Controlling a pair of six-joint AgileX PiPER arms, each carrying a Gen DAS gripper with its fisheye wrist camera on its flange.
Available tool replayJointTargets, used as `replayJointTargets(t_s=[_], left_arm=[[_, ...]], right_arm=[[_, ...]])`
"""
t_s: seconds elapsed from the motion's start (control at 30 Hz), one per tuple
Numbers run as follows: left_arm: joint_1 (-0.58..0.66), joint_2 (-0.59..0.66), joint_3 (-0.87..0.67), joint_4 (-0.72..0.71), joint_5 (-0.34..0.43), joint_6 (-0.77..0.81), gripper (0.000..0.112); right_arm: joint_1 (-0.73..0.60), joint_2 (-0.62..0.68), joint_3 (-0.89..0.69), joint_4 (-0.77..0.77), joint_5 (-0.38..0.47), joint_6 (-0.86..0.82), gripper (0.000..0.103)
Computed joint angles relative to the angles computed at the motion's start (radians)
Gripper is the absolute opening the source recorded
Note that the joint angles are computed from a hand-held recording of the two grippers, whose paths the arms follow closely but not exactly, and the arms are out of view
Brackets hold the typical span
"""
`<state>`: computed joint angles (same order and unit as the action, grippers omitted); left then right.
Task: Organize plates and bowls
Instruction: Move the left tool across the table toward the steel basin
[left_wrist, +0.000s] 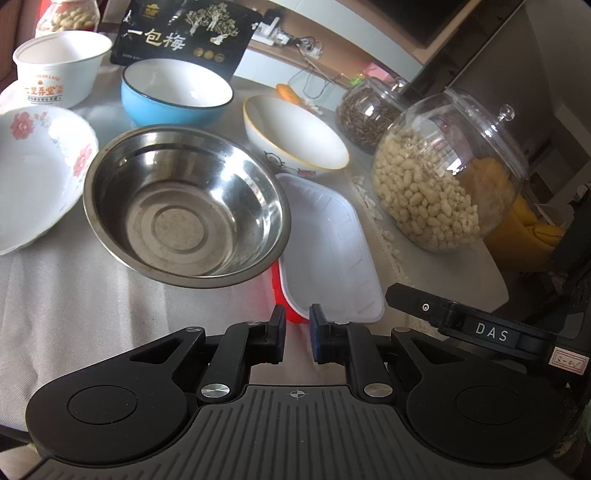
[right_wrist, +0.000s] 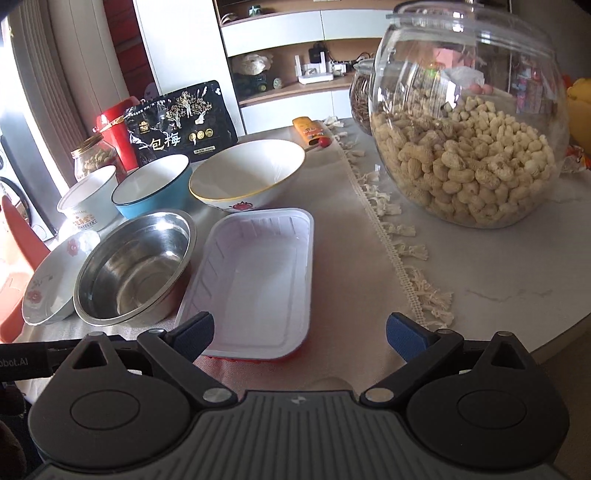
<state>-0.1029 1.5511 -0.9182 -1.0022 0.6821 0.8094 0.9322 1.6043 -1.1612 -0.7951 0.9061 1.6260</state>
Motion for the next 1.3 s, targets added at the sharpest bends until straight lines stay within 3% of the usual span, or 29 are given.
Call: replayJointTargets(t_s=[0.1,0.17,0.3,0.33,0.43,0.47,0.53,0.73,0.83,0.9,1.0,1.13,1.2,1.27,1.3], left_arm=[[-0.047,0.069,-0.061,0.046,-0.032,-0.074,0.015],[-0.069,0.106,-0.096,0.083,-0.045,-0.129,0.015],[-0.118,0.171,-0.156,0.159,-0.083,-0.211,0.015],[-0.13,0.185,-0.17,0.177,-0.093,-0.227,0.011],[-0.166,0.205,-0.198,0.198,-0.114,-0.222,0.011],[-0.185,0.214,-0.215,0.224,-0.119,-0.237,0.011],[-0.212,0.235,-0.244,0.225,-0.119,-0.23,0.021],[-0.25,0.335,-0.361,0.128,-0.042,-0.153,0.025],[-0.265,0.366,-0.398,0.149,-0.026,-0.172,0.025],[-0.235,0.392,-0.435,0.135,0.057,-0.142,0.024],[-0.154,0.415,-0.494,0.099,0.242,-0.081,0.024],[-0.024,0.358,-0.497,0.054,0.37,0.002,0.023],[0.057,0.348,-0.527,0.05,0.414,0.008,0.023],[0.129,0.323,-0.516,0.038,0.378,0.051,0.023],[0.161,0.306,-0.501,0.046,0.306,0.075,0.023]], right_arm=[[-0.101,-0.032,0.082,0.023,-0.191,-0.008,0.09],[-0.139,-0.011,0.087,0.01,-0.25,-0.002,0.086],[-0.234,0.035,0.073,0.091,-0.368,-0.109,0.057],[-0.264,0.046,0.074,0.137,-0.41,-0.146,0.053],[-0.324,0.071,0.087,0.241,-0.501,-0.235,0.05],[-0.326,0.074,0.094,0.21,-0.506,-0.201,0.05],[-0.33,0.06,0.121,0.15,-0.519,-0.131,0.05],[-0.344,-0.058,0.248,-0.032,-0.488,0.129,0.053],[-0.374,-0.083,0.286,-0.024,-0.494,0.182,0.054],[-0.38,-0.083,0.289,-0.041,-0.491,0.215,0.054],[-0.305,-0.044,0.238,-0.141,-0.335,0.301,0.057],[-0.191,0.006,0.163,-0.252,-0.113,0.372,0.063],[-0.151,0.025,0.115,-0.283,-0.046,0.372,0.064],[-0.138,0.031,0.066,-0.295,-0.07,0.358,0.066],[-0.139,0.039,0.043,-0.289,-0.096,0.34,0.068]])
